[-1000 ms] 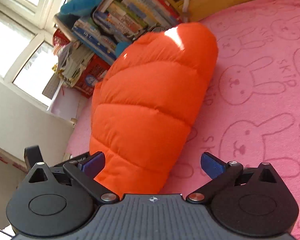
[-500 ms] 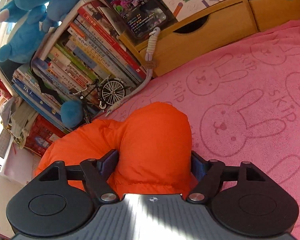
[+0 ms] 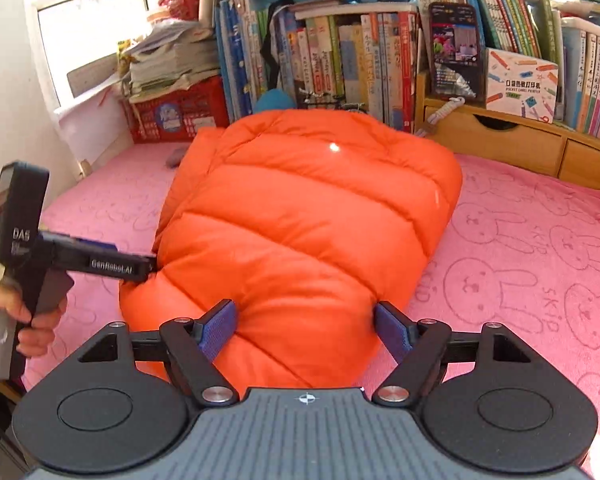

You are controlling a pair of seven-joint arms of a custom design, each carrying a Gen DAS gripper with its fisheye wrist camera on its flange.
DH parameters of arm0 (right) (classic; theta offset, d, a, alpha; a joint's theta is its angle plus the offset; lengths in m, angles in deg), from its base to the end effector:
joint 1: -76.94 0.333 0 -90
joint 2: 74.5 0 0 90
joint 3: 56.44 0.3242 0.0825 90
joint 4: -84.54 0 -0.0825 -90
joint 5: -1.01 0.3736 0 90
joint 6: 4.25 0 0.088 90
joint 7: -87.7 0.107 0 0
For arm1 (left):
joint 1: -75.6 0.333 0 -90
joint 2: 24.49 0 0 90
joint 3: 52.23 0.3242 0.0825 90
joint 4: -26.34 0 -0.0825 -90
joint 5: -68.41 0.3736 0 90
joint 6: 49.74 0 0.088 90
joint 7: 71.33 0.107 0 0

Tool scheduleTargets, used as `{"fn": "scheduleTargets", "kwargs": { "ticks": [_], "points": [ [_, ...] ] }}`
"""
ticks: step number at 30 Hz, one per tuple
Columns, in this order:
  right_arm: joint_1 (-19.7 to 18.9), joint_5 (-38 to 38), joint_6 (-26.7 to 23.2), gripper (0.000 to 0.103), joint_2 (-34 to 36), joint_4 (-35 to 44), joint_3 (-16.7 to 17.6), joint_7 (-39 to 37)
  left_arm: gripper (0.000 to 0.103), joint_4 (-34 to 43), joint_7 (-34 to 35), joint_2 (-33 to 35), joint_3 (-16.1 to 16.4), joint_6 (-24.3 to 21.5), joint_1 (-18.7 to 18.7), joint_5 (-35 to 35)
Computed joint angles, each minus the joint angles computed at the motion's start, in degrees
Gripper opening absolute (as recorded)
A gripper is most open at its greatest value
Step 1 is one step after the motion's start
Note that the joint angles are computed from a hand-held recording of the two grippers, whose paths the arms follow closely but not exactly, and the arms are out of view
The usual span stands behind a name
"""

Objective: Fold clothes

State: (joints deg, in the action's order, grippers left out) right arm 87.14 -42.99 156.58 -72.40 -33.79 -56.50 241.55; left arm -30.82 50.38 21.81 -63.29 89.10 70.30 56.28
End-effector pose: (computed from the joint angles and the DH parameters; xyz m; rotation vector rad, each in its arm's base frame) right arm 0.5727 0.1363 0.4998 -1.4616 1.9713 -0.7490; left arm 0.7897 -0.1647 0.4608 -1.2339 2.3959 -0.8683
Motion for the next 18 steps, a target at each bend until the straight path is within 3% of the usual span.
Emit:
{"fn": "scheduleTargets", "kwargs": {
  "ticks": [3,8,10,14,18],
  "points": [
    [-0.4,-0.1,0.0,0.077,-2.9,-5.1,0.0,4.3,0.101,-5.6,1.1,-3.8,0.4,3.2,0.1,0.5],
    [-0.7,4.0,-8.3,0.076,-9.2,-8.5,2.0,0.3,0.098,-15.6,1.4,-12.0,2.2,7.2,-0.6,3.3],
    [-0.7,6.5,-9.6,0.078,-11.6,-9.3,2.5,-1.8,0.097,-17.4,0.3,-15.0,2.8,5.7,-0.7,4.2],
    [-0.7,9.5,-11.0,0.095,-14.5,-9.5,3.6,-3.6,0.098,-19.2,0.0,-20.2,2.8,-0.4,-0.4,5.2],
    [0.5,14.6,-12.4,0.095,-13.9,-7.3,3.9,-8.5,0.100,-22.5,0.6,-24.7,2.5,-3.0,0.1,5.2]
  ]
}}
